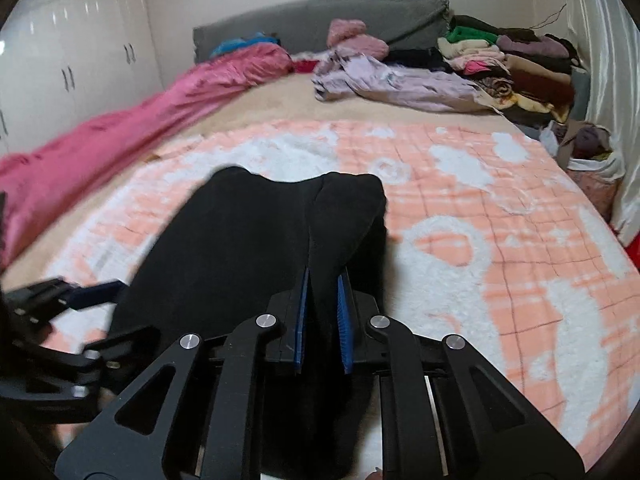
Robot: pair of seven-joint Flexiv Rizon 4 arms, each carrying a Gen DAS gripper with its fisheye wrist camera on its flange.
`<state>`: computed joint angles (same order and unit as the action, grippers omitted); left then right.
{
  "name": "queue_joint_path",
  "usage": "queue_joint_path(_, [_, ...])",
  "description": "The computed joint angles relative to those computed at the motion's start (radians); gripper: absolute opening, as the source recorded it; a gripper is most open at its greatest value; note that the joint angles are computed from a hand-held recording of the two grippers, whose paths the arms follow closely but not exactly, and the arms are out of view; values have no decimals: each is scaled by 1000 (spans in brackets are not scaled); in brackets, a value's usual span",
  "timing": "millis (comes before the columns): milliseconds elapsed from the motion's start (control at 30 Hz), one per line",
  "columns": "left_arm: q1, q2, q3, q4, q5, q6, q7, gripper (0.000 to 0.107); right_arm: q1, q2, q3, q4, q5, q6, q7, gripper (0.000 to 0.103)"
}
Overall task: Fold small clothes
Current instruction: 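Grasp the folded sweatshirt with the right gripper and pull it square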
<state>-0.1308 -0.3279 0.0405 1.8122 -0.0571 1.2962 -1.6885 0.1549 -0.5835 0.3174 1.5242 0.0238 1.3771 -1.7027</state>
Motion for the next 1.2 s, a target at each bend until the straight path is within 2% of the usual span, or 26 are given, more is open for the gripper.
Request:
queue_joint_path(133, [17,-17,-21,1,-26,-13,25,73,51,-38,-80,-16,-49,-61,66,10])
queue_joint_path(167, [26,-17,-31,9,-44,-7,36,73,60,-41,-94,-11,-56,-49,80,14])
queue_joint_path(233, [35,-18,-40,20,-69,0,50,75,32,-44,-63,-21,-44,-58,70,19])
queue_joint_path(300, [52,-15,-61,36,-113,13,73,75,-12,-46,-7,-32,-4,-58,42,29])
queue_joint_path(433, [81,5,-97,79,-207,43,123,74,-121,-44,127,-67,132,-104,-50,30])
queue_joint_path(600, [110,39,-143,142,-331,77,193,73,-231,1,237,-58,300,-167,-215,30])
queue_joint_path(700, [126,58,-174,179,-425,89,243,73,-267,27,269,-50,377,-226,-294,30])
queue_joint_path(800, [114,68,-170,193,-463,88,267,73,-241,45,238,-47,408,-258,-312,30])
queue_joint_path(867, [84,62,-128,179,-412,69,230,73,-206,51,198,-47,411,-279,-302,27])
queue_joint_path(900, [73,59,-116,172,-391,56,216,73,-181,54,169,-42,401,-291,-285,12])
queue_joint_path(933, [63,58,-100,169,-364,50,200,73,-169,57,154,-41,406,-305,-288,10])
queue_joint_path(1033, [19,45,-35,134,-236,22,109,73,-114,83,92,-8,403,-270,-294,8])
queue_joint_path(1200, [11,51,-15,123,-139,5,59,73,-23,122,-10,75,324,-195,-240,7])
